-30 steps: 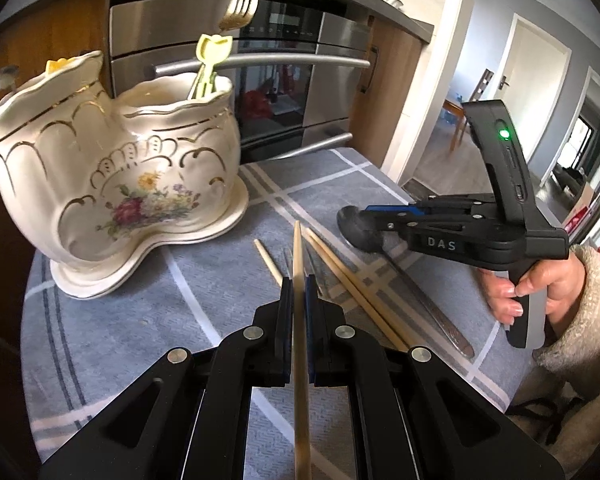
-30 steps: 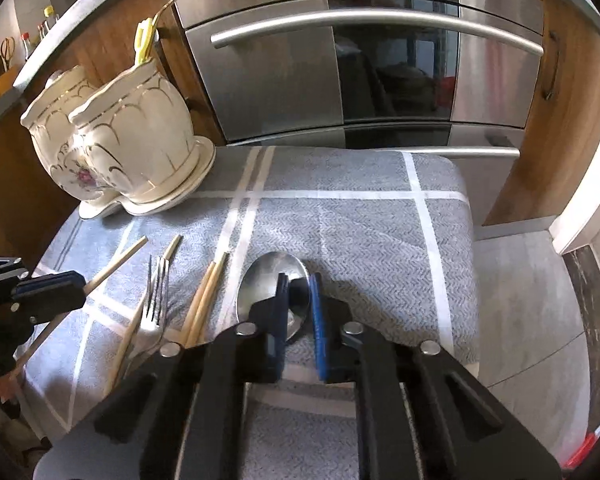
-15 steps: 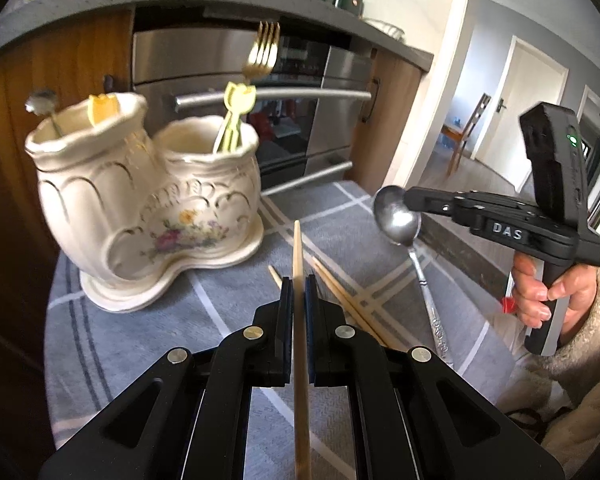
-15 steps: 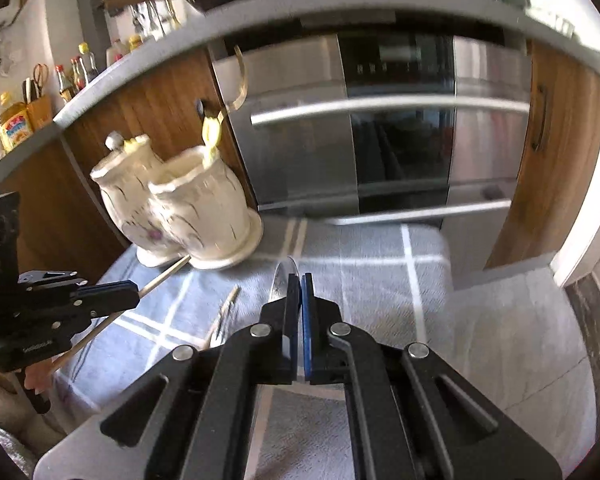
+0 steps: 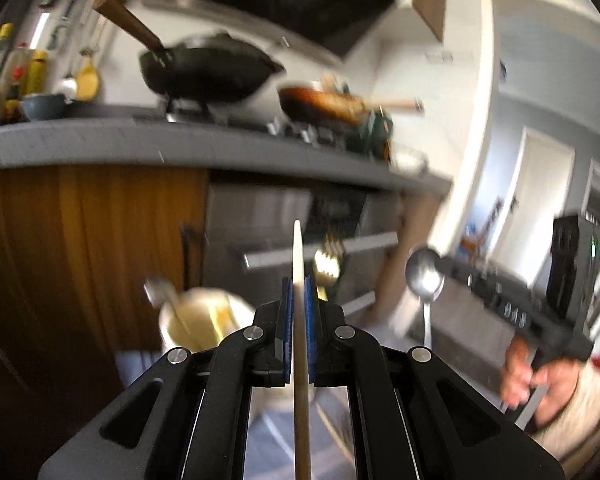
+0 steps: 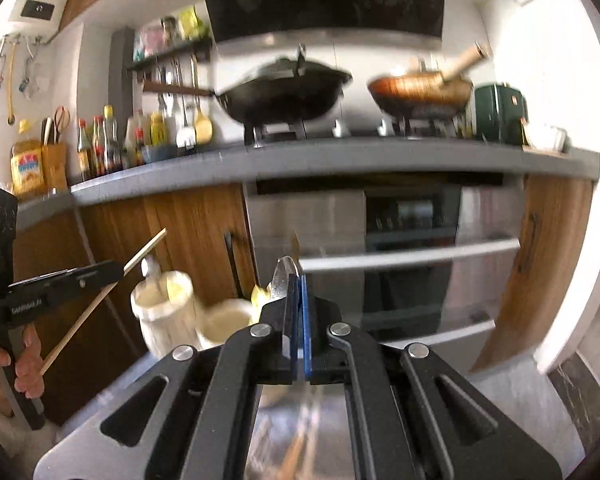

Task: Organize utensils
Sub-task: 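Carry the chopstick in the left tool and spoon in the right tool over the holder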

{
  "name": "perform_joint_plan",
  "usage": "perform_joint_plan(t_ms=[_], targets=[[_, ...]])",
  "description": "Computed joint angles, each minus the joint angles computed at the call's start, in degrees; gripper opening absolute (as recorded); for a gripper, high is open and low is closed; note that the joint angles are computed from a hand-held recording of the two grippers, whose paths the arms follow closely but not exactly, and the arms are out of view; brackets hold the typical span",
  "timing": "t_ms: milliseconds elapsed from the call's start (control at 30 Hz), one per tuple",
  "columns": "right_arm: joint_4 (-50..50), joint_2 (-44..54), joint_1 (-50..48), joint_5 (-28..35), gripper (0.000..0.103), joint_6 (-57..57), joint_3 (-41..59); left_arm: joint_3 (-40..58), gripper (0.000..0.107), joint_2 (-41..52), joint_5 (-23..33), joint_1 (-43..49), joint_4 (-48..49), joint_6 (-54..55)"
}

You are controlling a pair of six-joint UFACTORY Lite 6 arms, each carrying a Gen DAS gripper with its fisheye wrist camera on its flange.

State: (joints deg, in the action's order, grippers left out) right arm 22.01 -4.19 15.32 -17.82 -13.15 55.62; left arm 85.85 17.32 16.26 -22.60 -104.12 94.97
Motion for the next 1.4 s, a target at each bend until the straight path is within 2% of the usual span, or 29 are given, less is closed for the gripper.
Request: perform_joint_plan(t_ms=[200,367,467,600,700,767,1000,1200,1400], targets=[[15.6,13.9,3.5,-1.4,0.001,-13.0,17.9,16.7,0.006,13.4,8.3,6.2,1.2,-7.3],[26.3,23.3,5.3,-3.6,0.001,-23.3,28.6,29.3,0.006,23.1,7.4,7.4,4.0,-11.0],[28.1,26.9,5.6,-3.5,0.001,-25.2,32.5,38.7,0.006,29.3,7.2,7.5,11.2,-18.7],[27.5,28.7,6.5,-6.5,0.001,-25.9,33.5,44.3,0.006,33.3,6.6,7.4,13.4,-20.7],[27.1,29.6,7.0,-9.0,0.001,-26.2,33.9,49.8,0.006,37.0,5.8,7.3,19.3,-26.0],[27.0,30.1,6.9,-8.6,0.001,-26.1,34.5,51.8,0.006,38.5,5.7,7.3,21.7,-28.2],[24.8,30.6,6.4,-8.7,0.001,-23.2,34.2,49.2,0.006,37.9,4.2,6.9,18.6,-24.1],[24.1,29.1,7.4,-12.5,0.001,-22.9,32.6,56.2,0.006,41.7,2.2,5.6,30.5,-33.3],[25.6,29.9,8.8,-16.8,0.001,-26.3,32.1,69.8,0.006,49.7,4.2,5.0,43.4,-45.8]])
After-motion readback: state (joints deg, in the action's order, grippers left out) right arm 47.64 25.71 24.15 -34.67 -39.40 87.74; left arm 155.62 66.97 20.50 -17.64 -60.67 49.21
